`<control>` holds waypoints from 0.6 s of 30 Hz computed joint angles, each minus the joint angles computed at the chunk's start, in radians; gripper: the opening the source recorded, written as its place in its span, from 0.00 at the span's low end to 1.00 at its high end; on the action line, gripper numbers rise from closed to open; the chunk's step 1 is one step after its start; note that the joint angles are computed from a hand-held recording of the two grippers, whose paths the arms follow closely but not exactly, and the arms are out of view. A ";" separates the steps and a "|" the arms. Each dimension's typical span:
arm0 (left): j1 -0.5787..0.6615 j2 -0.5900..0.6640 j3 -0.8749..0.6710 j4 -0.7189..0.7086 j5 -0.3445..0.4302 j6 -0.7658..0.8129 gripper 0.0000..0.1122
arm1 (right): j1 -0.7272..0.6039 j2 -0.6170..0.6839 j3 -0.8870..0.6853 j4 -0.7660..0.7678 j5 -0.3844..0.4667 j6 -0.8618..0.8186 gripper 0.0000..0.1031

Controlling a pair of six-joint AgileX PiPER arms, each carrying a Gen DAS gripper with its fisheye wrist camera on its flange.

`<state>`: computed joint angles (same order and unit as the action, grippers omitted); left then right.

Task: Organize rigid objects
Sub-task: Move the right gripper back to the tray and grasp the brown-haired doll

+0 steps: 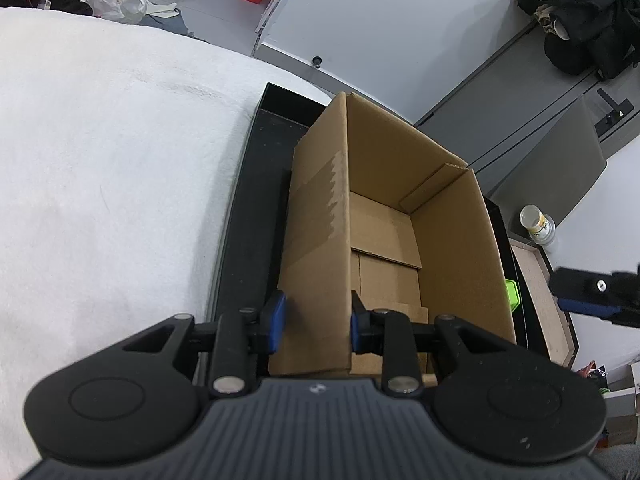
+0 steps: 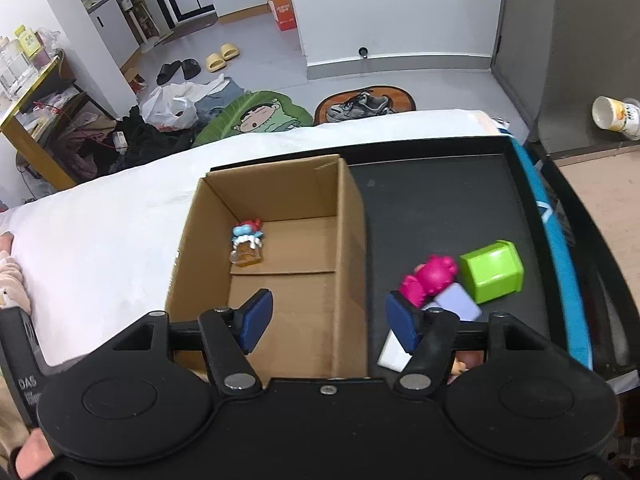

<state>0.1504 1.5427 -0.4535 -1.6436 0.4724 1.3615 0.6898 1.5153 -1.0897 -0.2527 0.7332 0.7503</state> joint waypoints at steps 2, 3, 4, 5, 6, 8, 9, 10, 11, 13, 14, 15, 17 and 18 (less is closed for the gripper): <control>-0.006 0.000 0.001 -0.008 -0.005 0.004 0.25 | -0.015 -0.023 0.023 -0.004 0.007 -0.006 0.61; -0.010 0.000 0.001 -0.011 -0.009 0.005 0.25 | -0.024 -0.034 0.035 -0.008 0.010 -0.008 0.61; -0.009 -0.001 0.003 -0.010 -0.008 0.005 0.25 | -0.030 -0.047 0.048 -0.010 0.012 -0.008 0.61; -0.008 -0.002 0.003 -0.009 -0.008 0.004 0.25 | -0.039 -0.057 0.057 -0.007 0.012 -0.014 0.61; -0.008 -0.001 0.003 -0.010 -0.008 0.005 0.25 | -0.053 -0.068 0.068 -0.001 0.012 -0.024 0.61; -0.010 -0.002 0.003 -0.011 -0.009 0.005 0.25 | -0.070 -0.088 0.085 0.007 0.019 -0.040 0.61; -0.010 -0.002 0.003 -0.011 -0.009 0.005 0.25 | -0.082 -0.097 0.093 0.012 0.022 -0.053 0.61; -0.010 -0.001 0.002 -0.010 -0.010 0.004 0.25 | -0.090 -0.105 0.100 0.015 0.024 -0.063 0.61; -0.012 0.002 0.000 -0.011 -0.012 0.003 0.25 | -0.099 -0.113 0.109 0.016 0.026 -0.071 0.61; -0.017 0.001 0.001 -0.012 -0.015 0.000 0.25 | -0.112 -0.124 0.126 0.013 0.028 -0.079 0.61; -0.020 -0.001 0.001 -0.012 -0.018 -0.001 0.25 | -0.122 -0.128 0.133 0.016 0.028 -0.088 0.61; -0.023 -0.002 0.001 -0.014 -0.021 -0.001 0.25 | -0.131 -0.132 0.142 0.017 0.026 -0.092 0.61; -0.024 -0.001 0.000 -0.014 -0.022 -0.002 0.25 | -0.148 -0.133 0.158 0.022 0.017 -0.093 0.61; -0.025 -0.002 0.000 -0.015 -0.022 -0.002 0.25 | -0.159 -0.131 0.165 0.030 0.011 -0.098 0.61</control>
<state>0.1256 1.5412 -0.4533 -1.6586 0.4501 1.3592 0.5306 1.3840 -0.9251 -0.2232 0.7440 0.6527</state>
